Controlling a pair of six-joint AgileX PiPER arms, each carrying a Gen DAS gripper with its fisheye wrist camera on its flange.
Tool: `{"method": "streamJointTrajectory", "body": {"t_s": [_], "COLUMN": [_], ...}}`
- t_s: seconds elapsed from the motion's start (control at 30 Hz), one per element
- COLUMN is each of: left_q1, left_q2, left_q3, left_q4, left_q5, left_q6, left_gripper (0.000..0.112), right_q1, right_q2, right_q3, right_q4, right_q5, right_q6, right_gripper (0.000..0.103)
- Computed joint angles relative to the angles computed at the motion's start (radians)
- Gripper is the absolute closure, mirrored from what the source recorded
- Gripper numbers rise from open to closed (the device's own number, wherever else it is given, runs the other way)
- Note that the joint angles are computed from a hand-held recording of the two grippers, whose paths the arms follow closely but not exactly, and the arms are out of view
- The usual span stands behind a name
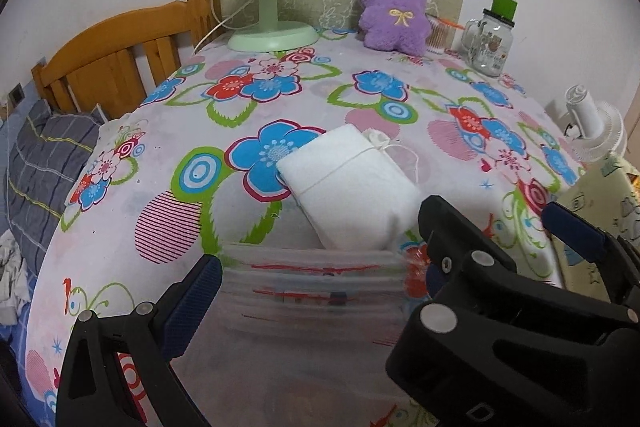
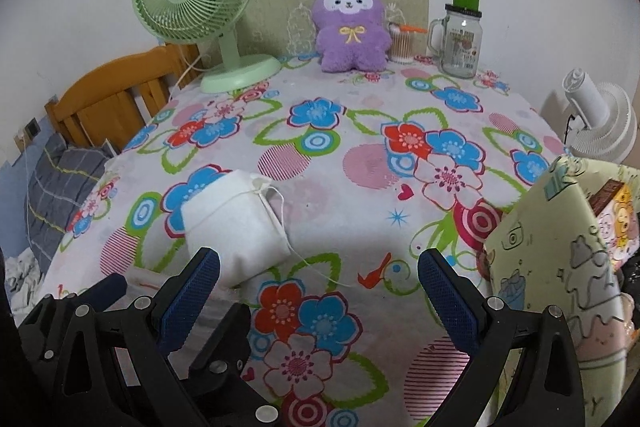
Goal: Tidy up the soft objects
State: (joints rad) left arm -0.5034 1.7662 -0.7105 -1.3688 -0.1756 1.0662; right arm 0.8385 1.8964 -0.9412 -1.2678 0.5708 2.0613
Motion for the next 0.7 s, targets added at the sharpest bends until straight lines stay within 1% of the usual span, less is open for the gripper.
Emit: {"method": "streamJointTrajectory", "body": {"t_s": [0.1,0.3,0.43,0.63,0.7], "left_q1": [-0.007,-0.007,-0.004,0.023,0.032], "left_q2": [0.024,0.054,0.057,0.040,0.032], "left_q3": [-0.016,-0.034,-0.030,0.003,0.011], "left_q4": [-0.060,-0.092,-0.037,0.222,0.265], "left_q5": [-0.020,-0.028,-0.026,-0.003,0.001], "left_q6": [0.052,0.085,0.031,-0.206,-0.239], "left_gripper": [0.010,0.010,0.010,0.018,0.021], "right_q1": [-0.019,-0.039,-0.043,-0.026,-0.015], "right_q2": [0.017,0.045,0.055,0.061,0.062], "right_q3": [-0.003,-0.013,-0.019,-0.031,-0.040], "right_q4": [-0.001,-0.003,-0.004,-0.010,-0.004], "right_q5": [-0.025,-0.054,-0.062,-0.053,-0.039], "right_q6": [-0.005,-0.009,-0.017,-0.034,-0.046], "right_gripper": [0.002,0.002,0.002,0.002,0.002]}}
